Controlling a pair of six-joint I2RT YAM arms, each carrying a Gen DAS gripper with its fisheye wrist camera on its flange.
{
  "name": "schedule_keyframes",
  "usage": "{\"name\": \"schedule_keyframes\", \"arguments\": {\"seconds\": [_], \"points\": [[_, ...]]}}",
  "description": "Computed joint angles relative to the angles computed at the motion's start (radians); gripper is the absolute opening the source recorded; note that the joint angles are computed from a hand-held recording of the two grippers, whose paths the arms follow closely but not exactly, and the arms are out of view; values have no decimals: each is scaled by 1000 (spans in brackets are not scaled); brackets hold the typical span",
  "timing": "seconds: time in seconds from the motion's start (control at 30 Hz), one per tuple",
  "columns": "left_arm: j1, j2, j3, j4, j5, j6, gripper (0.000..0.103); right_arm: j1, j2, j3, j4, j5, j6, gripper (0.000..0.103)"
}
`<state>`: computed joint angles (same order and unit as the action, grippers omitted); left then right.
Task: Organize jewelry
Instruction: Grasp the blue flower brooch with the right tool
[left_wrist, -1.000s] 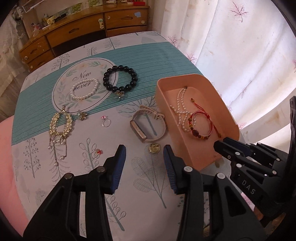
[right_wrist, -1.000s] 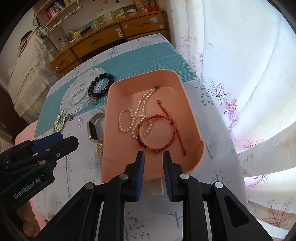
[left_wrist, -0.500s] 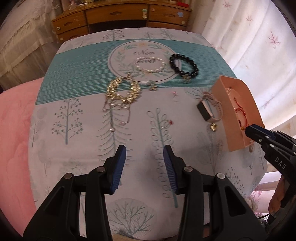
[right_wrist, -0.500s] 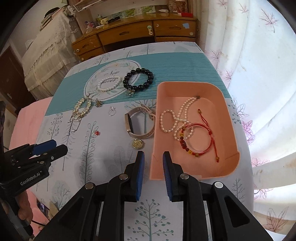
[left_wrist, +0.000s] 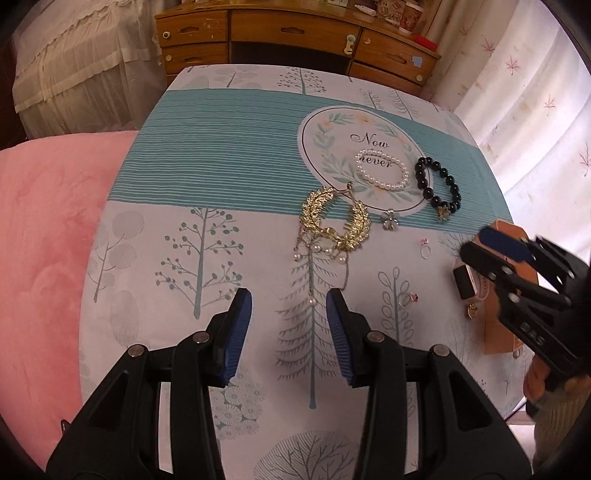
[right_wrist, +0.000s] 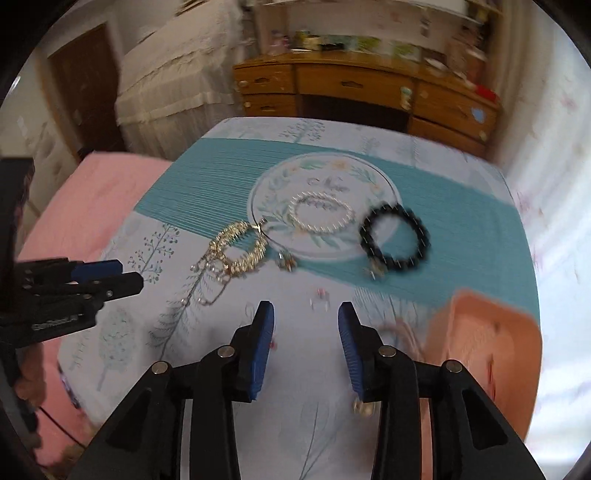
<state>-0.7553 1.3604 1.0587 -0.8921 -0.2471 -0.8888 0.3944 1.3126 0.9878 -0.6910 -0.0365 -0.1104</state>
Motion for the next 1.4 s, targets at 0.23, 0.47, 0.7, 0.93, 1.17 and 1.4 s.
{"name": "schedule_keyframes", "arguments": {"seconds": [0.23, 0.47, 0.7, 0.93, 1.17, 1.4], "points": [[155, 100, 37, 67, 80, 136, 39, 33, 328, 179, 61, 25, -185, 37], [272, 210, 91, 118, 188, 224, 39, 47, 480, 243, 98, 23, -275, 37], [303, 365, 211, 101, 230, 279, 39, 55, 551, 265, 136, 18, -320, 36], [289, 512, 367, 32, 230, 342, 39, 45, 565, 288, 117, -11, -300, 18], [247, 605, 493, -67, 197, 369, 39, -27, 471, 253, 71, -114, -195, 18], [263, 617, 536, -155, 276, 215, 39, -77, 337, 161, 53, -183, -202, 18]]}}
